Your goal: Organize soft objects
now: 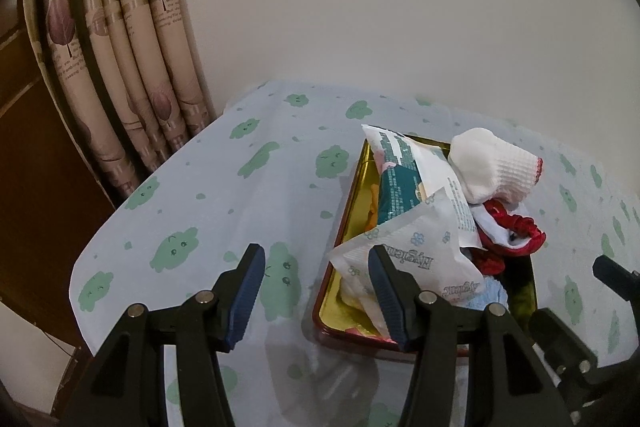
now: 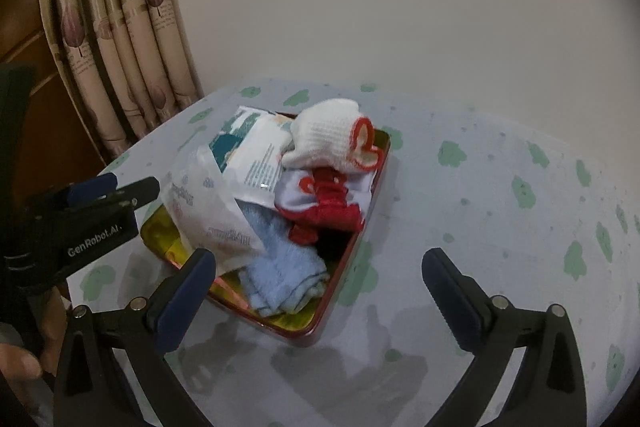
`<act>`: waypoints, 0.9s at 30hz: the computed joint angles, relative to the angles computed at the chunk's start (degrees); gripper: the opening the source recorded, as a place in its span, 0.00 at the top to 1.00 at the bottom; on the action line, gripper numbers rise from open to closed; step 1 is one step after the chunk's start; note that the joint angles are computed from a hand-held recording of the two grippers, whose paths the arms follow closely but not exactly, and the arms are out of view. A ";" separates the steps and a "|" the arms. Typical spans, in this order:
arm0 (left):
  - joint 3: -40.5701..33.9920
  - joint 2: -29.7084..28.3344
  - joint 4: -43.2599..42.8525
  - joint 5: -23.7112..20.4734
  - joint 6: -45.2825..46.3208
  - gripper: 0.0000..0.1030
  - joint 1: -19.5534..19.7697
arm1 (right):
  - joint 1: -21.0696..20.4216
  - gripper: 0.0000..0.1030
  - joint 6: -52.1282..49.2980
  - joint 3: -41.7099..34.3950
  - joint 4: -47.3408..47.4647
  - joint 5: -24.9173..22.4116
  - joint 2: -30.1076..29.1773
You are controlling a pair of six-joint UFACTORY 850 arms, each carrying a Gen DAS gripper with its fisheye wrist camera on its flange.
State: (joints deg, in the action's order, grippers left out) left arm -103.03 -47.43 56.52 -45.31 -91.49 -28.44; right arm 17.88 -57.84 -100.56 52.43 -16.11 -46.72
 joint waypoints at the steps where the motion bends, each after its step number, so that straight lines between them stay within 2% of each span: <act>1: -0.09 -0.07 -0.05 -0.12 0.24 0.46 -0.02 | 0.10 0.00 0.42 -0.03 -0.71 -0.06 -0.07; 12: 0.71 0.47 -0.34 1.02 -0.54 0.46 0.22 | 0.69 0.00 -2.95 1.24 1.82 1.40 0.67; 27: 0.53 0.30 0.00 0.76 -0.27 0.46 0.11 | 1.20 0.00 -0.85 1.10 -1.46 1.04 0.72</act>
